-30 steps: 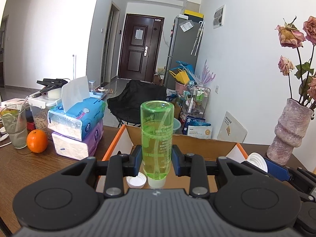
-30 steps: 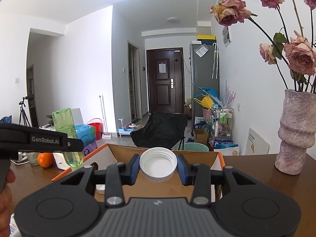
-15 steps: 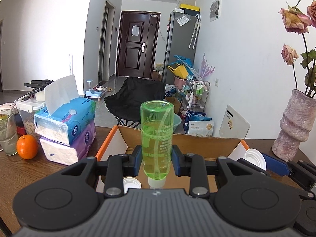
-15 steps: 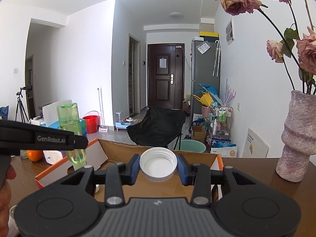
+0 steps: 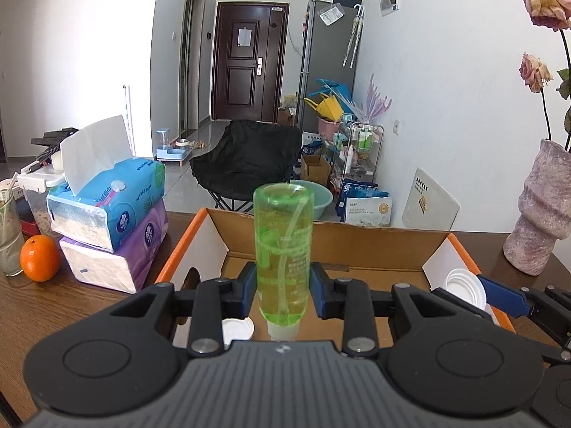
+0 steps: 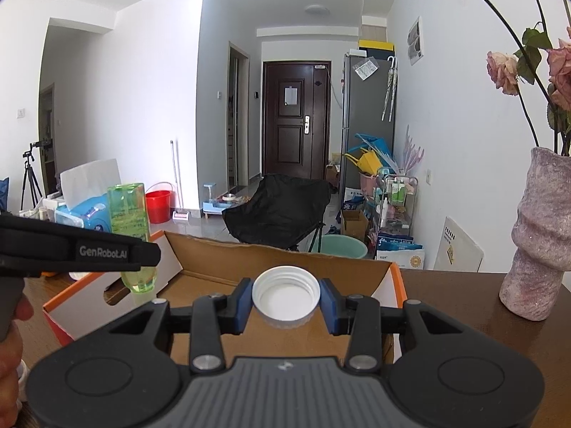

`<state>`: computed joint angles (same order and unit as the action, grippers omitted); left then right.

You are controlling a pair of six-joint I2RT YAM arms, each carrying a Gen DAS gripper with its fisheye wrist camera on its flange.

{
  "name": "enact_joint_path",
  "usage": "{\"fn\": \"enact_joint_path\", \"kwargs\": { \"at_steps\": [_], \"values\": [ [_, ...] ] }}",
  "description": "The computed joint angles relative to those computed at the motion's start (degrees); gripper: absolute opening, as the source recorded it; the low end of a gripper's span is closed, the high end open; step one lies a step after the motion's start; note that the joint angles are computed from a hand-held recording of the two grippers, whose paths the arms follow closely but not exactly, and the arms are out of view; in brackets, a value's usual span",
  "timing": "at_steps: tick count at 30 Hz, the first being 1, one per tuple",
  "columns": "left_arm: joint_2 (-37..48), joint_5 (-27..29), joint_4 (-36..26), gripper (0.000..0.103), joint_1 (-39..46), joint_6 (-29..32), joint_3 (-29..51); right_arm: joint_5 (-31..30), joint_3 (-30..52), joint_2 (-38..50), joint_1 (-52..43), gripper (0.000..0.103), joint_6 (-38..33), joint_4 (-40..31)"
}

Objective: Organize rigid objects
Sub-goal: 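Open both tools to drop the cap and green bottle into the box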

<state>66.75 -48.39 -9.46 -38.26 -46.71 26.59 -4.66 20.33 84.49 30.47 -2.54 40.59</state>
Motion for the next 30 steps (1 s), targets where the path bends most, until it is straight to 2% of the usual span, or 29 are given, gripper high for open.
{"fn": "enact_joint_path", "kwargs": {
  "at_steps": [1,2,3,4,5,6,7,9,11,23,30],
  "values": [
    [0.1,-0.4,-0.8,0.055,-0.2,-0.4,0.3,0.5,0.2,0.0,0.2,0.039,0.0,-0.6],
    [0.2,-1.4,-1.7,0.064,-0.7,-1.2,0.6,1.1,0.3,-0.1,0.3,0.041,0.2,-1.1],
    [0.3,-2.9,-2.9,0.079,-1.4,-2.3,1.0,1.6,0.6,-0.2,0.4,0.045,0.2,-2.0],
    [0.5,-4.2,-3.9,0.088,-1.9,-3.2,1.4,2.1,0.9,-0.1,0.3,0.060,0.4,-2.8],
    [0.5,-5.0,-4.7,0.091,-2.1,-3.8,1.6,2.8,0.9,-0.2,0.4,0.078,0.8,-2.8],
    [0.5,-5.4,-5.3,0.098,-2.2,-4.6,1.8,3.8,0.7,-0.2,0.6,0.085,1.1,-2.4],
    [0.3,-5.6,-5.8,0.100,-2.1,-5.2,1.9,4.6,0.4,-0.4,0.8,0.091,1.2,-1.9],
    [0.2,-5.7,-6.6,0.103,-1.8,-6.0,2.0,4.7,0.6,-1.2,0.4,0.093,1.8,-2.9],
    [0.4,-5.9,-7.3,0.103,-1.5,-6.8,2.2,4.2,0.7,-1.4,-0.1,0.103,2.5,-3.0],
    [0.3,-5.3,-8.7,0.103,-0.9,-7.5,2.5,5.5,1.1,-1.7,0.5,0.103,2.9,-3.9],
    [0.1,-8.8,-13.3,0.103,-5.0,-12.0,3.9,6.4,0.2,-3.9,1.1,0.103,2.6,-4.5]
  ]
}}
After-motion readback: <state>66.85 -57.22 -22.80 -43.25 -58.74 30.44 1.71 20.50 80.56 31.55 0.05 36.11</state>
